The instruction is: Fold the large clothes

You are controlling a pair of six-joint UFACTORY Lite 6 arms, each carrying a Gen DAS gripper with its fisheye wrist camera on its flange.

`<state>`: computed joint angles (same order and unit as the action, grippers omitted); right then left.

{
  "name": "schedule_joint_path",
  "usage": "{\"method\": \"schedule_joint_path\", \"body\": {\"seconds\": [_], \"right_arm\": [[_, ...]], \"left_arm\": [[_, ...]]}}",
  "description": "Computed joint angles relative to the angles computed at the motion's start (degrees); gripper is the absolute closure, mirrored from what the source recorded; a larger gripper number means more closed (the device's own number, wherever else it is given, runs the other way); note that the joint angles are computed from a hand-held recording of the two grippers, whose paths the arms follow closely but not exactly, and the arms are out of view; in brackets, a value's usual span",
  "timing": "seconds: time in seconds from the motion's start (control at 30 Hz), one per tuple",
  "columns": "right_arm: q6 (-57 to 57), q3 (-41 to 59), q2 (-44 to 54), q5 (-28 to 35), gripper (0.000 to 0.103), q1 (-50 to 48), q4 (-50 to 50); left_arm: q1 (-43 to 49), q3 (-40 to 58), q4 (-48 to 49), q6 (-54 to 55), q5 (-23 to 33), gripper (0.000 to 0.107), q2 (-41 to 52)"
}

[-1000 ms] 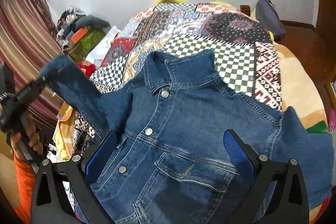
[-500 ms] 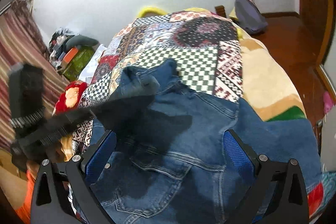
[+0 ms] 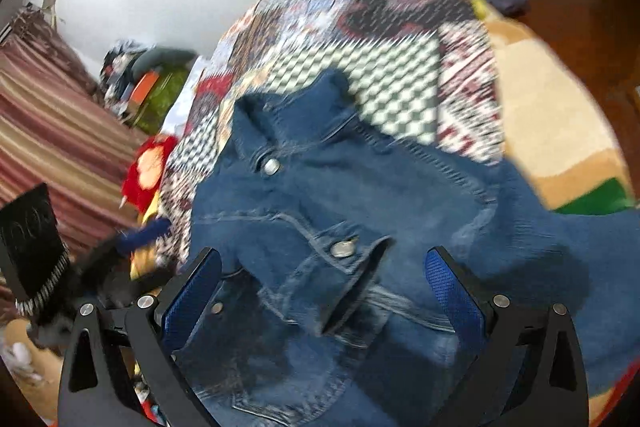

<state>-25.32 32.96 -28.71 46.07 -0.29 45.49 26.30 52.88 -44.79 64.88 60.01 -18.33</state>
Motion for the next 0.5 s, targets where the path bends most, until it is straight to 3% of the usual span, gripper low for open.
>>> {"method": "schedule_joint_path", "body": {"seconds": [0.13, 0.27, 0.4, 0.47, 0.5], "right_arm": [[-1.6, 1.7, 13.5, -3.3, 0.003, 5.1, 4.7], [-4.1, 3.7, 24.8, -5.1, 0.008, 8.0, 9.1], [-7.6, 4.4, 29.4, -8.4, 0.009, 11.6, 13.3], [-7.9, 4.8, 28.8, -11.6, 0.019, 15.3, 12.1], [-5.1, 5.3, 28.4, -14.2, 0.031, 17.9, 8.5]], "left_arm": [[11.2, 3.1, 1.6, 6.1, -5.2, 0.023, 8.5], [18.1, 3.7, 4.1, 10.7, -13.8, 0.023, 18.6], [22.0, 6.8, 7.2, 10.7, -18.4, 0.023, 30.2], [23.0, 8.4, 9.0, 9.2, -20.3, 0.023, 36.1], [23.3, 9.0, 9.0, 9.2, -20.6, 0.023, 37.8]]}}
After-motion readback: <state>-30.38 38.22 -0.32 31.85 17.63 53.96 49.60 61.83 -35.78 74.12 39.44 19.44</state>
